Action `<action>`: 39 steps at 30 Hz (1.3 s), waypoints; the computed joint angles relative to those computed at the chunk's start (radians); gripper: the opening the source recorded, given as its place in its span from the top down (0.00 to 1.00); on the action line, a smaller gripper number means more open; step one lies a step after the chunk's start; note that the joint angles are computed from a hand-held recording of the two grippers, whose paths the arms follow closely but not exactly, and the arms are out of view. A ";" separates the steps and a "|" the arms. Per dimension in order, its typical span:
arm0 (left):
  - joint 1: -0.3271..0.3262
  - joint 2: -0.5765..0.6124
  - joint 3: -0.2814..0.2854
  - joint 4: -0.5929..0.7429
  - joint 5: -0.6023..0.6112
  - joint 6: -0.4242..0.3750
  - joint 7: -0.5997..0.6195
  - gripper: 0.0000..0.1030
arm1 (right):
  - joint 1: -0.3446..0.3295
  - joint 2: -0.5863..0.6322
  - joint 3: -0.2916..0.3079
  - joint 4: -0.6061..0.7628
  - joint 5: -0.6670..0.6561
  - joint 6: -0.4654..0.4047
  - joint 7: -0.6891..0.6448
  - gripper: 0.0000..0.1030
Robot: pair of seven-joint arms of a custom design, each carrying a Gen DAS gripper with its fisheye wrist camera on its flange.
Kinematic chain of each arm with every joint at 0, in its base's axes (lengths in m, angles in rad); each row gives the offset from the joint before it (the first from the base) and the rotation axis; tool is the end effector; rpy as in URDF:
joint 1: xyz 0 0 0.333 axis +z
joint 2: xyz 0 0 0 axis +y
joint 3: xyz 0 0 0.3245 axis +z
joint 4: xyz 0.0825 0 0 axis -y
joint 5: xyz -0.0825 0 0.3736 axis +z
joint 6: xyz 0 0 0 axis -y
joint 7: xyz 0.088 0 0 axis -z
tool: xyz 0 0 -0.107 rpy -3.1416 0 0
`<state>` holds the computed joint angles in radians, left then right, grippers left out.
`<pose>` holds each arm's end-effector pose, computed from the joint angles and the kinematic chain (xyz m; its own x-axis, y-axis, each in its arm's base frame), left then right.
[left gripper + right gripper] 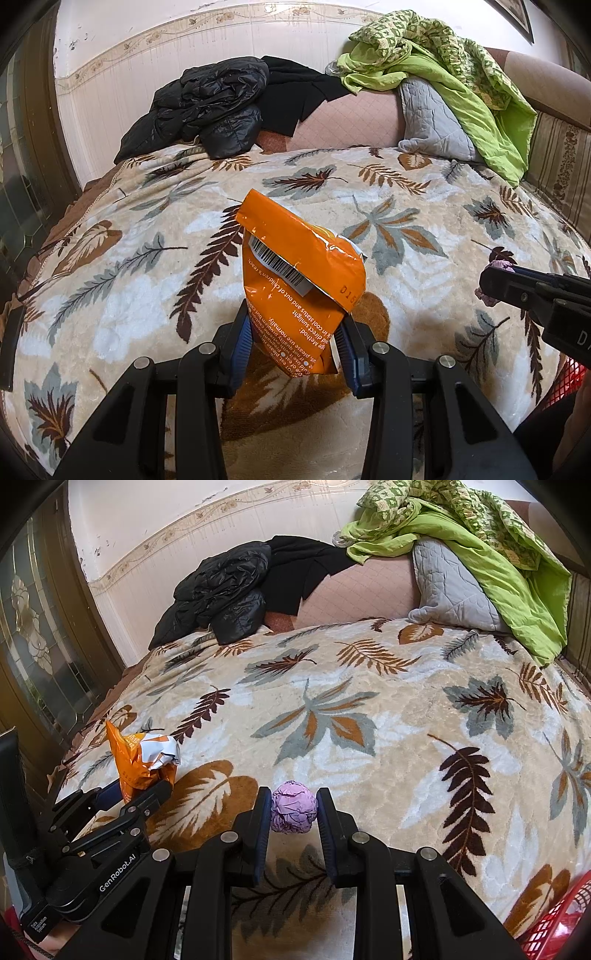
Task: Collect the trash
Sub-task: 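Lift the orange bag and purple paper above the bed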
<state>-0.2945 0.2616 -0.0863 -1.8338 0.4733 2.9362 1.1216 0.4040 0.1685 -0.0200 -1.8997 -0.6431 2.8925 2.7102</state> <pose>0.6068 -0.2684 0.4987 -0.3115 -0.9489 -0.0500 -0.6052 0.2387 -0.7594 0.5763 0.2718 0.5148 -0.0594 -0.9555 -0.2890 -0.6489 0.2570 -0.7162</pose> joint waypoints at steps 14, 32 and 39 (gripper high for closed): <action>-0.003 -0.001 0.002 -0.003 0.006 0.001 -0.006 0.61 | -0.001 -0.006 -0.001 -0.005 -0.006 0.002 0.005 0.74; -0.005 -0.002 0.005 -0.003 0.022 -0.001 -0.016 0.61 | -0.013 -0.024 -0.002 -0.026 -0.032 0.010 0.029 0.74; -0.011 0.000 0.008 0.003 0.037 -0.006 -0.024 0.61 | -0.010 -0.030 -0.002 -0.025 -0.075 0.003 0.080 0.74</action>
<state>-0.3058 0.2619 -0.0786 -1.8311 0.5101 2.9297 1.0972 0.3941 0.1388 -0.0221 -1.9249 -0.7186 2.8957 2.7906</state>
